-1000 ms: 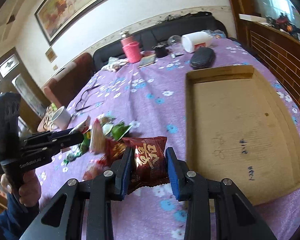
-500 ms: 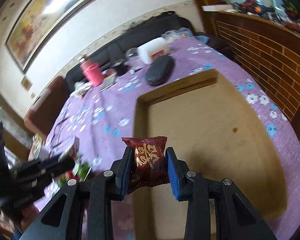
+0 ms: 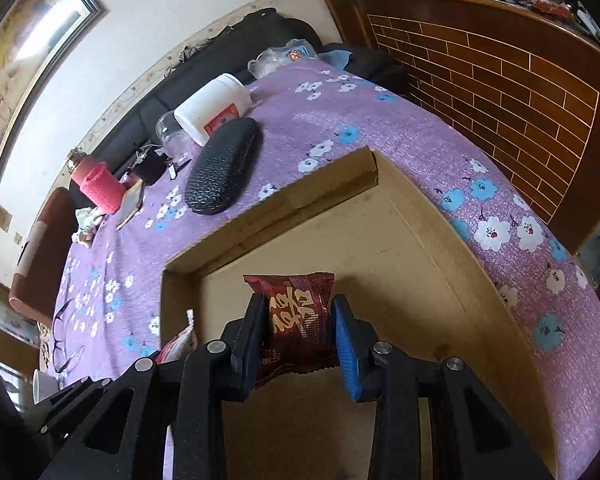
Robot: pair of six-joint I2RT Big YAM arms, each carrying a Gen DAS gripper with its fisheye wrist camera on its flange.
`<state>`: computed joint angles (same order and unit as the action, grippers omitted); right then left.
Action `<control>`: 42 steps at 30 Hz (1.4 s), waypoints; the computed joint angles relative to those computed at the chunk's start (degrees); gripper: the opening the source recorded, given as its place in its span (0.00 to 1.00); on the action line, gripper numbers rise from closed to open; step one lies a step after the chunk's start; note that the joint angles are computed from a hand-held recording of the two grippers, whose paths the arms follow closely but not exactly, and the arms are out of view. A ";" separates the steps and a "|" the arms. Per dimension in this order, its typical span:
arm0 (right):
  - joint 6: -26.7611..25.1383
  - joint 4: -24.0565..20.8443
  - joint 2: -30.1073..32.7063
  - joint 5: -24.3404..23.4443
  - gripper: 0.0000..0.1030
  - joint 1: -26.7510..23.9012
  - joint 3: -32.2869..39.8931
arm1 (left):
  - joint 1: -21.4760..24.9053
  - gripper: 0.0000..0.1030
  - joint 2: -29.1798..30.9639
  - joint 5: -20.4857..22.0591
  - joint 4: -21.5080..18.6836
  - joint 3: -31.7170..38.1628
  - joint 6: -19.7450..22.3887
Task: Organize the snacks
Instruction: 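Carry both packets over the cardboard tray with both tools, then open both tools to drop the packets into the cardboard tray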
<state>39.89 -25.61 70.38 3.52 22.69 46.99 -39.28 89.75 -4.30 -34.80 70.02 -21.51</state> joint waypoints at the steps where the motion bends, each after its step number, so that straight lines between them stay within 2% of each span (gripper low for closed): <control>1: -0.25 -0.10 0.37 0.18 0.34 -0.11 0.07 | -0.06 0.24 0.50 -0.08 0.08 0.20 0.03; 11: -0.85 1.23 1.20 -1.97 0.36 -1.25 -0.68 | -1.47 0.24 3.50 -2.36 -0.58 2.30 1.21; 15: -1.65 1.26 1.11 -0.84 0.38 -0.73 -0.69 | -1.32 0.24 3.99 -2.60 -0.37 2.26 0.67; 19: -2.13 1.08 0.08 1.57 0.49 -0.09 -0.91 | -0.84 0.27 3.97 -2.09 -0.15 2.02 0.25; 23: -2.34 1.94 -2.58 5.99 0.49 0.86 -1.98 | -0.91 0.28 3.26 -2.33 -0.39 1.87 0.21; 27: -1.79 3.27 -4.12 6.14 0.49 0.69 -2.88 | -1.37 0.29 1.89 -2.51 -0.94 1.70 -0.06; 29: -1.74 3.46 -4.40 6.14 0.49 0.72 -3.05 | -1.59 0.34 1.11 -2.73 -1.12 1.30 -0.37; 35: -2.03 4.81 -5.48 6.44 0.49 1.45 -3.58 | -2.33 0.34 -3.93 -3.46 -2.21 -2.41 -2.35; 40: -3.83 6.63 -7.01 7.56 0.49 3.91 -4.35 | -3.44 0.35 -12.94 -6.55 -2.15 -9.75 -3.43; 42: -4.45 6.01 -7.22 8.82 0.49 5.95 -3.94 | -3.74 0.37 -17.38 -7.52 -2.35 -12.91 -4.00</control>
<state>35.44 -19.60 63.16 12.34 28.64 43.05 -43.02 72.36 -11.82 -37.15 57.11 -25.51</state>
